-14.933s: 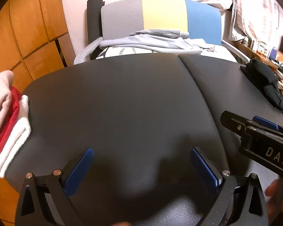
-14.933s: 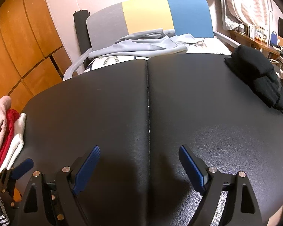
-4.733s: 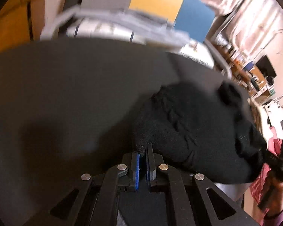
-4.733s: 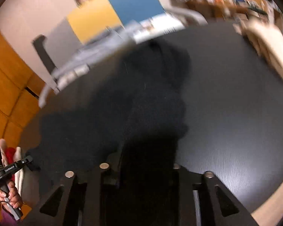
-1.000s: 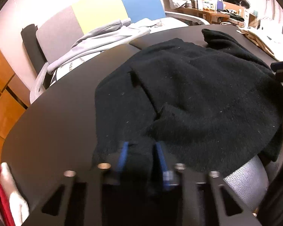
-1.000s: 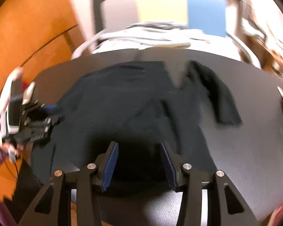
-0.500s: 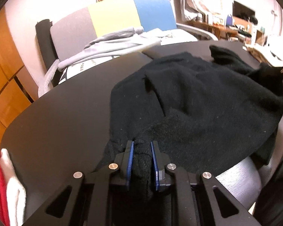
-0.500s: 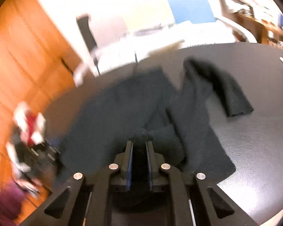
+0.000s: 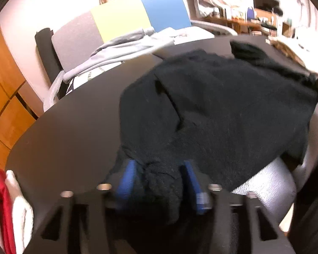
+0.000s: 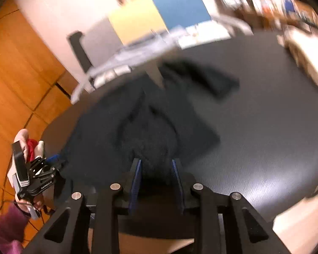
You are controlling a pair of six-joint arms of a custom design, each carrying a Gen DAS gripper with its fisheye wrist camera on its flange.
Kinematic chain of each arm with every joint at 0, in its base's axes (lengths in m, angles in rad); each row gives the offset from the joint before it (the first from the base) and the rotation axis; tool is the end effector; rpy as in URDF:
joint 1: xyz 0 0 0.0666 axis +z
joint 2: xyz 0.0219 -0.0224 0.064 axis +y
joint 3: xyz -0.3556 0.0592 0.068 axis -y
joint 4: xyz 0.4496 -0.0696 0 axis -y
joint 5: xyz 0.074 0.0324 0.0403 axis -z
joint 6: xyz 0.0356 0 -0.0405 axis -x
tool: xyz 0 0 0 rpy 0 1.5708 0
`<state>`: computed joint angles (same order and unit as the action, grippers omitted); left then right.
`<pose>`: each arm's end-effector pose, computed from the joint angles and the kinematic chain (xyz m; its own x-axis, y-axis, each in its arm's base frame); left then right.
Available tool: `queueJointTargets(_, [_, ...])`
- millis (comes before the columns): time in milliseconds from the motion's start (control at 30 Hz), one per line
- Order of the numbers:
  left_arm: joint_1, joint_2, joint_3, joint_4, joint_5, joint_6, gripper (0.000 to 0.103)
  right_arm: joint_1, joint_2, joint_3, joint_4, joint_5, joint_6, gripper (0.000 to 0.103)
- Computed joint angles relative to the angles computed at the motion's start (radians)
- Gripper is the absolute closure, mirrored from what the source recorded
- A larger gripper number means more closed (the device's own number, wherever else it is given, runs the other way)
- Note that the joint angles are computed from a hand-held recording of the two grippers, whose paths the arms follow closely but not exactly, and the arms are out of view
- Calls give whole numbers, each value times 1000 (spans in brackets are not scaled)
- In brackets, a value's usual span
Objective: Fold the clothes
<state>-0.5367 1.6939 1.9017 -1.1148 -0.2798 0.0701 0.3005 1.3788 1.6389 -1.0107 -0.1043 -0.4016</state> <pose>0.5544 -0.3189 0.4826 -0.6994 0.3378 -0.6298 0.2969 0.9389 0.1738 0.5102 0.1616 0.5335 -0.7432 0.1767 -0.6453 -0.0832 0.9326 0.3512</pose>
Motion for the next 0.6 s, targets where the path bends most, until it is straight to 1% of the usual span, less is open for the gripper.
queueJointTargets(67, [18,-1,19,14,28,-3,34,12,44,81,-54,-1,148,67])
queueJointTargets(133, [33,3,43,21,60,-13,30,24,96,173,-117,1,296,67])
queueJointTargets(200, [36,22,77,11,82,-62,25,32,161,256,-196,-30,409,67])
queueJointTargets(267, [26,48,112,-15,74,-133,25,40,252,357,-306,-21,488,67])
queueJointTargets(333, [18,74,141,-45,79,-190,25,37,309,414,-383,-9,522,67])
queueJointTargets(367, [14,82,148,-55,75,-215,25,31,346,453,-436,-15,537,66])
queueJointTargets(467, [7,107,165,-83,67,-246,25,16,371,468,-502,-36,579,66])
queueJointTargets(533, [13,127,181,-119,104,-244,25,8,360,452,-517,-69,604,66])
queueJointTargets(600, [19,142,193,-154,152,-242,25,7,339,418,-503,-89,593,64])
